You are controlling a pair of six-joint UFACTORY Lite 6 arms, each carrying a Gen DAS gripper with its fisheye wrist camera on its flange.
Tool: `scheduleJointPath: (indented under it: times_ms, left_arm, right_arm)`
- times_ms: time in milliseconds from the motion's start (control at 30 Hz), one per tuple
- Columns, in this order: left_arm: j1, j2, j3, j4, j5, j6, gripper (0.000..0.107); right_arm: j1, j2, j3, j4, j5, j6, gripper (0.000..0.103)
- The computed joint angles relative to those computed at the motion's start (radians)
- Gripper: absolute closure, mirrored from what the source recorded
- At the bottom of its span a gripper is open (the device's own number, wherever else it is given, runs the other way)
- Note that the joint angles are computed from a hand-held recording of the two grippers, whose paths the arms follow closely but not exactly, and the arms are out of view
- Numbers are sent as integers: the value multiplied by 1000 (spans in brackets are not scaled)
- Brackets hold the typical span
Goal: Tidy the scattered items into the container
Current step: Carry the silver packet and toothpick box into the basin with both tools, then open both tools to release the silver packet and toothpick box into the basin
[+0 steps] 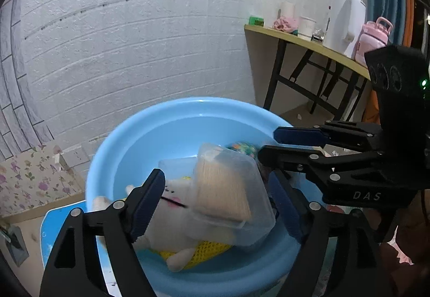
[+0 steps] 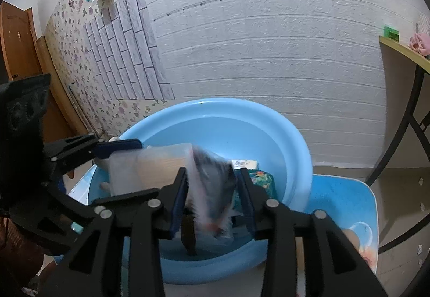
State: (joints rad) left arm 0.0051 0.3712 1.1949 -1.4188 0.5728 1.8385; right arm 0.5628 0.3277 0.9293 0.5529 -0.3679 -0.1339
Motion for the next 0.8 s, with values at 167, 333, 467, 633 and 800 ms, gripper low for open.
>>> scheduleJointPath:
  times_ms: [167, 333, 467, 633, 800]
  left_arm:
    - [34, -53, -39, 3, -3, 2, 24]
    - [76, -95, -80, 22, 2, -8, 24]
    - [114, -146, -133, 27, 7, 12, 24]
    - [171, -196, -198, 32, 15, 34, 24]
    - [247, -219, -250, 33, 41, 55, 21]
  right_arm:
    - [9, -43, -38, 62, -20, -46, 58]
    - [31, -99, -104, 124, -35, -84, 58]
    - [52, -151, -171, 183, -56, -116, 58]
    - [67, -243, -275, 272, -94, -153, 58]
    - [74, -292, -352, 355, -121, -183, 49]
